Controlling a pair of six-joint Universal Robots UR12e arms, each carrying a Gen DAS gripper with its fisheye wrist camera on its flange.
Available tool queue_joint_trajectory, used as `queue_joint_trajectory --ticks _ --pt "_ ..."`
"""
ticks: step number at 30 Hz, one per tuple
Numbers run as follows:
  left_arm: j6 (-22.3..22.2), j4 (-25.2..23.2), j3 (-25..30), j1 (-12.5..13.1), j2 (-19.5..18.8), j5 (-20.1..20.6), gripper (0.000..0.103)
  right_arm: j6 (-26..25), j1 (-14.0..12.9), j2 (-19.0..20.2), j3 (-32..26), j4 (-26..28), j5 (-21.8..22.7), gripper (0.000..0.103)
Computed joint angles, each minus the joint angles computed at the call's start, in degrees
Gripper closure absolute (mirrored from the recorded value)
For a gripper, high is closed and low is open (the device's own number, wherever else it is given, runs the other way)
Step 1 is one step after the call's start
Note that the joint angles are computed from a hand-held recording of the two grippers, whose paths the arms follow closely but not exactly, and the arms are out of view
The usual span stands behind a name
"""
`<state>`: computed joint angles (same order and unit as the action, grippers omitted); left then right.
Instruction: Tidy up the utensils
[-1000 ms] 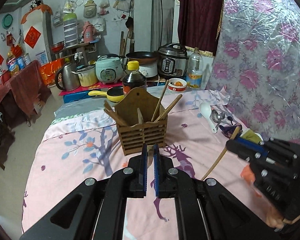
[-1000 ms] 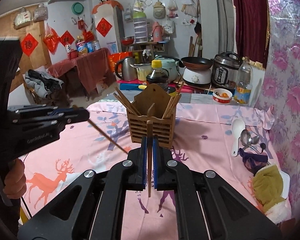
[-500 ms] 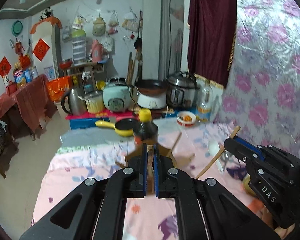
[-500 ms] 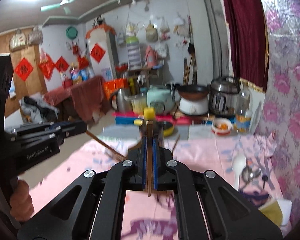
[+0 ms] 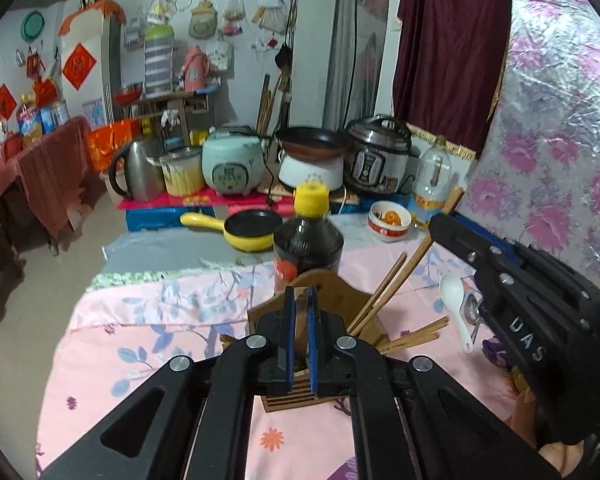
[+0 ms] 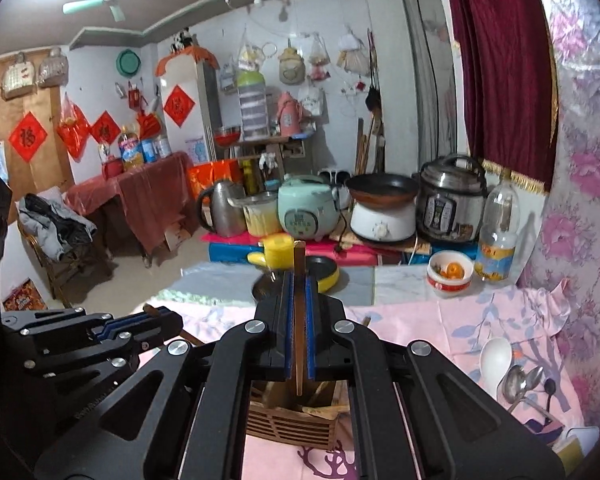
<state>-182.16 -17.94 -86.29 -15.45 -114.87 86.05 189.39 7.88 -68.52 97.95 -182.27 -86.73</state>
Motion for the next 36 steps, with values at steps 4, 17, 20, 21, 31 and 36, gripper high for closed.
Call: queue_joint_trajectory --ticks 4,17,20,21,31,36 --pt "-1.4 -0.9 -0.7 0.6 -0.7 -1.3 0.084 1.4 -0.6 0.8 0.6 1.7 2.1 0.085" --pt "-6.2 3.0 -6.6 1.1 3.7 2.2 0.025 2.3 -0.9 -4.9 7.5 -2.9 0.1 0.037" --pt "-6.2 3.9 -8.5 0.7 5.6 3.9 0.023 2.2 -0.8 -6.6 9.3 -3.9 -0.4 0.03" --pt "-6.1 4.1 -8.9 0.5 6.0 4.4 0.022 2.2 -0.7 -7.1 9.9 -4.2 -0.7 0.029" --pt "-4.4 10.5 -16.2 -2.5 12.1 12.3 0.015 1.8 0.0 -13.5 16.0 -7.5 -2.4 0.024" --pt "-4.6 12.4 -18.6 -3.6 14.0 15.0 0.014 2.1 0.5 -15.7 18.3 -8.8 -3.8 0.024"
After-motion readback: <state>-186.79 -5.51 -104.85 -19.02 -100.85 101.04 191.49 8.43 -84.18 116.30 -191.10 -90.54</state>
